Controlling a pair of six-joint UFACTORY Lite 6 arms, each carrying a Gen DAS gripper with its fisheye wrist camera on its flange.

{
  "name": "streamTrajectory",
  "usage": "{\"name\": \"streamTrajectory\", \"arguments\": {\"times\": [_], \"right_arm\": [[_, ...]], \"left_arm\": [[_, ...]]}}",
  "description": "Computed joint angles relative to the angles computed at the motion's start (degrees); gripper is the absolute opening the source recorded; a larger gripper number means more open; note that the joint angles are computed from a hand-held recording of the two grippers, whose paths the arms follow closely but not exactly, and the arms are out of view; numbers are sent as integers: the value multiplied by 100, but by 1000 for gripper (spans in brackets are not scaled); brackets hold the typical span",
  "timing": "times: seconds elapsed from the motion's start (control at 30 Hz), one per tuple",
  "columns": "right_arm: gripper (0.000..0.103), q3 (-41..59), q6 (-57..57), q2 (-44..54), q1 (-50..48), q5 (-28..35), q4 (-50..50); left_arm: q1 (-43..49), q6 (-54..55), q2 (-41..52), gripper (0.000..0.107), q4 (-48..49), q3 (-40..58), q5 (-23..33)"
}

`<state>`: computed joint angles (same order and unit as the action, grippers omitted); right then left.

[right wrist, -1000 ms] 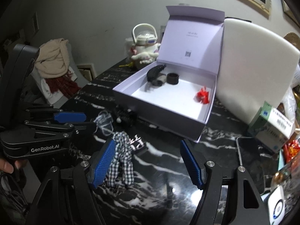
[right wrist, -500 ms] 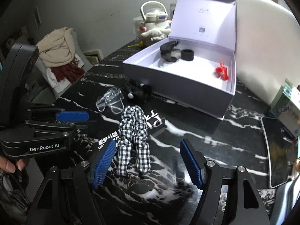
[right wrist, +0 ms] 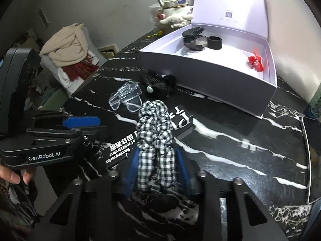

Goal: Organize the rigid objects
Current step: 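Grasp the black lip-gloss box with the left gripper while the right grasps the checkered scrunchie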

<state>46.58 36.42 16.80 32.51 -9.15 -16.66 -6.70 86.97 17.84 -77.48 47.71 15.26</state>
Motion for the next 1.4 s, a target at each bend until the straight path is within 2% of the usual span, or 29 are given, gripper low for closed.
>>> {"name": "streamTrajectory", "arguments": {"times": [0.13,0.27,0.47,0.57,0.73,0.87,1.13,1.33,1.4], "right_arm": [[25,-201,146,-176,-90,-10,-158],[25,-578,-476,-522,-181,43,543],[25,-1136,-748,-936,-378,11,905],[25,-1350,-251,-1087,-511,-74,416],[25,-1547,-399,-1297,-619,-47,534],[25,-1628,167,-1342,-750,-130,-84],[25,-1524,375,-1185,-808,-209,-357],[25,-1467,655,-1111,-879,-250,-647],[25,-1444,655,-1095,-884,-242,-640]], "left_arm": [[-247,-75,44,30,57,71,-7],[-457,56,-9,30,-103,63,25],[-750,103,-270,30,-68,-11,43],[-1006,-232,-103,30,230,103,-36],[-1196,-1263,449,30,1087,519,36],[-1366,-1708,494,30,1487,596,-251],[-1779,-1612,614,31,1500,643,-895],[-1726,-2955,844,31,2783,1019,-731],[-1708,-2704,838,31,2536,1009,-720]]}}
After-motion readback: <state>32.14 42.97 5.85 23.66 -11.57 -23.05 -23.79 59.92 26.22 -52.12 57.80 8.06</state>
